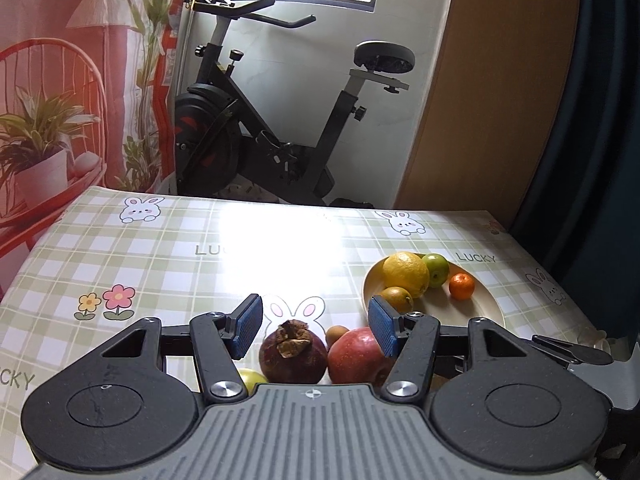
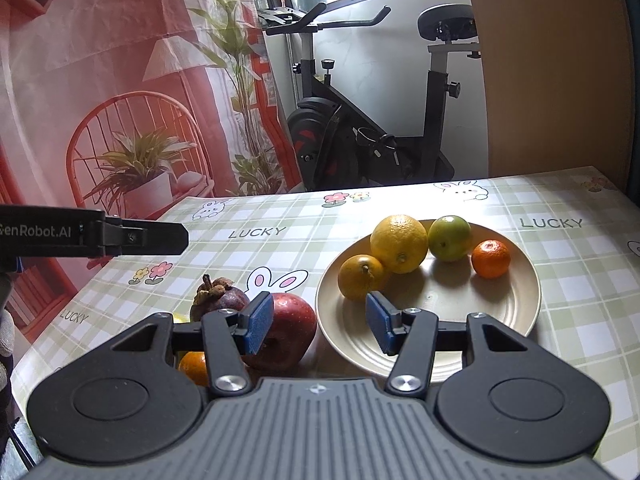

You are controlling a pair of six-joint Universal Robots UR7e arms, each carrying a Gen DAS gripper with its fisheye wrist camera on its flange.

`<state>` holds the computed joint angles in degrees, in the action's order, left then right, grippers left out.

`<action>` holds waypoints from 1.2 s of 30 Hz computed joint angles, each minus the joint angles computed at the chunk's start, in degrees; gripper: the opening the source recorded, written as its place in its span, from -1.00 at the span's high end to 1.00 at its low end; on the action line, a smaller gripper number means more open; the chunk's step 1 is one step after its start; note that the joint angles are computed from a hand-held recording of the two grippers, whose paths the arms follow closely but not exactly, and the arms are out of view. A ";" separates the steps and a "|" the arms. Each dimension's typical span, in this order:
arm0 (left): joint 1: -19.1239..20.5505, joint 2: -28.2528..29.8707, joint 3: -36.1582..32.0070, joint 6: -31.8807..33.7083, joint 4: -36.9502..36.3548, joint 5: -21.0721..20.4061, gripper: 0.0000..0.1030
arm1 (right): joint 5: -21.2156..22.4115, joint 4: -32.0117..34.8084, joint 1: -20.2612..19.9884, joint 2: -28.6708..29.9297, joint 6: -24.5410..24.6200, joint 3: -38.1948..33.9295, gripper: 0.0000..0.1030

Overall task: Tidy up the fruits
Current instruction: 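Move the left tool back toward the dark orange on the cloth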

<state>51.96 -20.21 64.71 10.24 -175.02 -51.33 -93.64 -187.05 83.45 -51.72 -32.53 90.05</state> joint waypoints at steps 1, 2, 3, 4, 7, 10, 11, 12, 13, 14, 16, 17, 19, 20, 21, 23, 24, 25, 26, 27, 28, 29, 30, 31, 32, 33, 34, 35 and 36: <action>0.12 -0.41 0.60 -0.15 -0.44 0.16 -0.19 | -0.04 -0.03 -0.01 -0.06 -0.12 0.28 -0.06; 0.24 -0.73 1.03 -0.51 -0.68 0.29 -0.19 | 0.04 -0.12 -0.10 -0.23 -0.33 0.80 -0.06; 0.40 -1.08 1.50 -0.93 -0.80 0.35 -0.18 | 0.05 -0.10 -0.12 -0.29 -0.47 1.09 -0.06; 0.56 -1.42 1.93 -1.41 -0.80 0.46 -0.18 | 0.07 0.00 -0.14 -0.36 -0.65 1.39 -0.06; 0.91 -2.03 2.77 -2.83 -0.11 0.48 -0.18 | 0.06 0.81 -0.11 -0.32 -1.41 1.88 -0.06; 1.33 -2.33 3.16 -4.30 1.48 -0.71 -0.17 | 0.07 1.65 0.03 -0.10 -2.70 2.21 -0.06; 1.46 -2.38 3.24 -4.86 2.12 -1.20 -0.17 | -0.02 1.99 0.13 0.02 -3.17 2.23 -0.06; 1.63 -2.52 3.50 -5.39 2.82 -1.84 -0.17 | 0.01 2.37 0.19 0.11 -3.51 2.24 -0.06; 1.85 -2.59 3.73 -5.92 3.71 -2.59 -0.17 | 0.08 2.89 0.24 0.18 -3.75 2.22 -0.06; 2.02 -2.59 3.75 -6.39 4.73 -3.28 -0.17 | 0.11 3.60 0.32 0.30 -4.06 2.18 -0.06; 2.51 -2.71 3.90 -7.08 6.67 -5.00 -0.17 | 0.26 4.75 0.49 0.51 -5.09 2.31 -0.06; 2.68 -2.79 4.07 -7.70 7.62 -5.63 -0.16 | 0.50 5.39 0.58 0.60 -5.81 2.39 -0.06; 3.00 -2.94 4.14 -8.39 8.54 -6.74 -0.15 | 1.08 6.85 0.78 0.81 -7.71 2.38 -0.06; 3.09 -3.04 4.22 -8.44 8.68 -7.08 -0.15 | 1.26 7.37 0.98 1.01 -8.88 2.28 -0.06; 3.14 -3.10 4.30 -8.33 8.68 -7.28 -0.15 | 1.22 7.69 1.21 1.24 -10.07 2.16 -0.06; 3.41 -3.36 4.62 -8.24 8.67 -7.96 -0.15 | 1.21 7.85 1.83 2.00 -13.00 1.79 -0.05; 3.55 -3.40 4.58 -8.50 8.94 -8.36 -0.15 | 1.65 8.14 1.94 2.16 -14.03 1.70 -0.04; 3.69 -3.37 4.46 -8.80 9.26 -8.61 -0.14 | 2.00 8.41 2.06 2.42 -15.08 1.54 -0.04; 3.86 -3.26 4.23 -9.10 9.64 -8.78 -0.14 | 2.10 8.51 2.21 2.69 -15.84 1.36 -0.03; 3.96 -3.14 4.08 -9.38 9.96 -8.86 -0.14 | 2.14 8.80 2.34 3.06 -16.66 0.97 -0.02; 4.09 -3.06 3.96 -9.57 10.32 -9.01 -0.14 | 2.16 9.12 2.40 3.52 -17.42 0.48 -0.02; 4.26 -2.86 3.53 -9.80 10.95 -9.23 -0.14 | 1.91 9.44 2.47 4.03 -17.82 -0.12 -0.02; 4.42 -2.74 3.27 -10.01 11.43 -9.48 -0.14 | 1.61 9.79 2.51 4.47 -17.98 -0.66 0.00; 4.57 -2.66 3.12 -10.19 11.73 -9.74 -0.13 | 1.13 10.34 2.58 5.04 -17.87 -1.41 0.02; 4.75 -2.57 2.96 -10.36 12.04 -10.11 -0.13 | 0.77 11.09 2.57 5.44 -17.53 -2.09 0.03; 4.87 -2.47 2.81 -10.56 12.28 -10.34 -0.12 | 0.57 11.52 2.53 5.69 -17.26 -2.47 0.03; 5.03 -2.29 2.62 -10.74 12.42 -10.58 -0.11 | 0.51 11.88 2.41 5.81 -17.18 -2.69 0.05; 5.19 -2.14 2.44 -10.94 12.65 -10.88 -0.11 | 0.29 12.20 2.37 5.93 -17.08 -2.89 0.07; 5.38 -1.95 2.12 -11.25 13.17 -11.28 -0.10 | 0.13 12.46 2.29 5.98 -16.85 -3.03 0.12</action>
